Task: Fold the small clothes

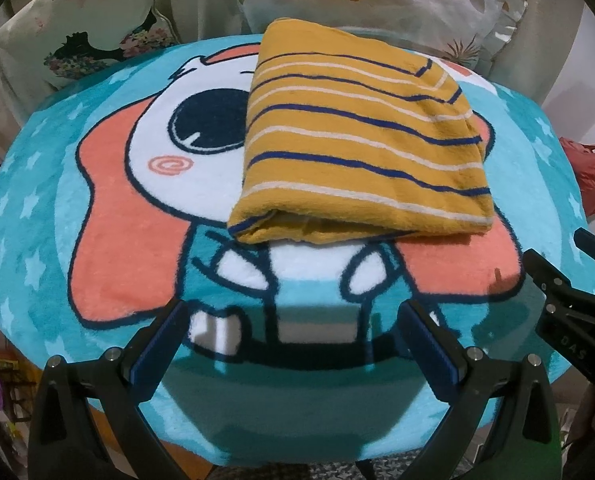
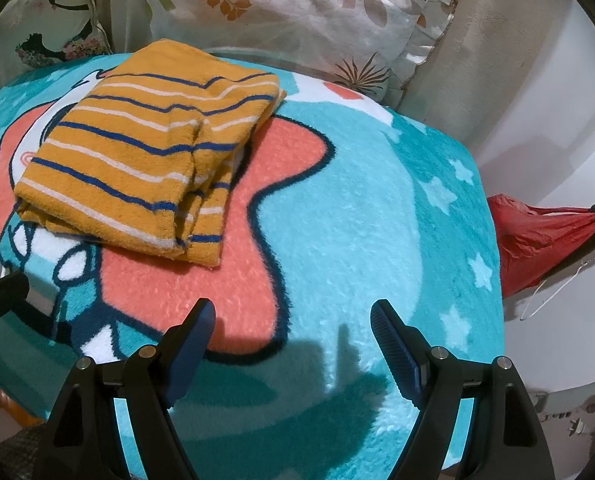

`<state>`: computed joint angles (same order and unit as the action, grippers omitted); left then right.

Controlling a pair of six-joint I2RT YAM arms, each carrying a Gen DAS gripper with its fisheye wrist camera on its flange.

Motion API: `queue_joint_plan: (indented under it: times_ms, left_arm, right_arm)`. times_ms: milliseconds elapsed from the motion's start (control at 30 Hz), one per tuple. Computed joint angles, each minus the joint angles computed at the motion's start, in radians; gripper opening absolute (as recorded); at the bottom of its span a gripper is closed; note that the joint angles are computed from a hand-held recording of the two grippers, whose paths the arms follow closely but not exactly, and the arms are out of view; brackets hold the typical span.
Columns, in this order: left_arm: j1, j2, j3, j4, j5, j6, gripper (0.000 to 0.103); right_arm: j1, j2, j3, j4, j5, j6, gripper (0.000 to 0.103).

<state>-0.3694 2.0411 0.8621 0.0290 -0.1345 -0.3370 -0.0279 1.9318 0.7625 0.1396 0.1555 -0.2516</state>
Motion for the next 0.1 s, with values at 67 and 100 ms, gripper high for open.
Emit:
queue_joint_plan:
  times_ms: [67,100]
  left_arm:
    - [0.000,0.005,0.004,-0.001,0.004,-0.002,0.103]
    - [0.002,0.006,0.007,-0.001,0.008,-0.001,0.103]
  right_arm:
    - [0.000,0.003,0.003,-0.001,-0.001,-0.001,0.084]
    - [0.000,0.004,0.005,-0.003,-0.001,-0.001,0.084]
